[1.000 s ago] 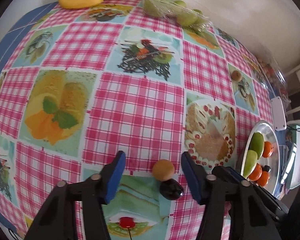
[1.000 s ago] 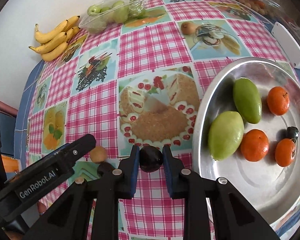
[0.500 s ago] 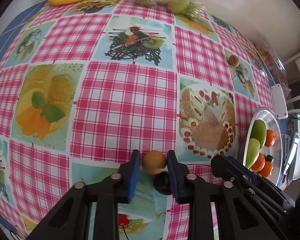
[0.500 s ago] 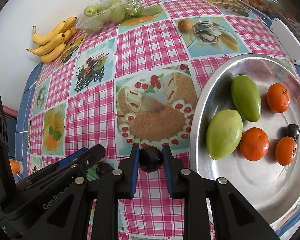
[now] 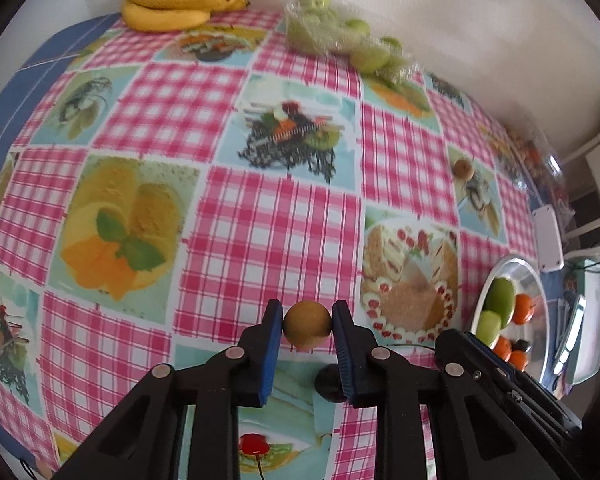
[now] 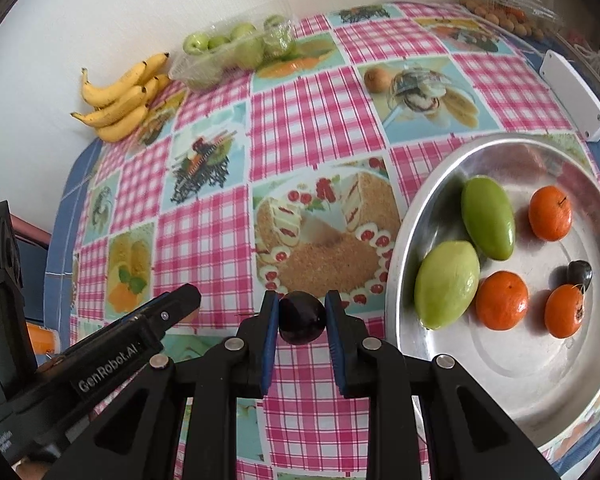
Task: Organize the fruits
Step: 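Carry the cherry and brown fruit over the steel bowl with both tools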
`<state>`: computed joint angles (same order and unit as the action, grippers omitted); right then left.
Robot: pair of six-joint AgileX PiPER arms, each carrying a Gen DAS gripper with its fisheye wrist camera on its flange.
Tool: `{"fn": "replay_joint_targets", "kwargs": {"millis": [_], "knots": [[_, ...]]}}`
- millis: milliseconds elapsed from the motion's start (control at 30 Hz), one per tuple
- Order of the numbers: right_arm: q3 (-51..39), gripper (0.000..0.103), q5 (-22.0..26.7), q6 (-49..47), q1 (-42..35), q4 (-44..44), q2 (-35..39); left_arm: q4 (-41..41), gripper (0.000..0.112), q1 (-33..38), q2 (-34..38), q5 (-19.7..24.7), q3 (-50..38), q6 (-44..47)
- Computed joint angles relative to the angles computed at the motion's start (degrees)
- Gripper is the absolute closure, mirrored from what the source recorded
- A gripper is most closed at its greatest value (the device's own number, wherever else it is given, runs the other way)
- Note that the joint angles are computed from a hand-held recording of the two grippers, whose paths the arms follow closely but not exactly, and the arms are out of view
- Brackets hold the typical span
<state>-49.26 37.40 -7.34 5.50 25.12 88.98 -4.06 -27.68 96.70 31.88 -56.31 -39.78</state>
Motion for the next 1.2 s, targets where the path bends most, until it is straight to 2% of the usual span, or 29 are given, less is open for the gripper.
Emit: {"fn": "replay_joint_targets", "kwargs": {"millis": [300,567,967,1200], "knots": [[-0.27,0.079,1.20,0.96,-0.56,-1.38,-3.11,3.12,0.085,0.48,-4.03,-0.81,1.04,-3.72],[0.46,0.079,3.26,-0.28,-4.60,-2.36,-5.72,4.55,0.085,-1.39,-5.02,-0.91,0.50,-5.83],[3.49,0.079,5.72,-3.75,-16.49,-4.15,-8.95,10.51,0.085,-10.36,-0.25,2.09,-6.55,-10.62],[5.25,0.079,7.11,-6.94,-24.81,-5.16,-10.15,11.10,0.085,-16.92,4.51,4.28,-13.17,-9.44]]}}
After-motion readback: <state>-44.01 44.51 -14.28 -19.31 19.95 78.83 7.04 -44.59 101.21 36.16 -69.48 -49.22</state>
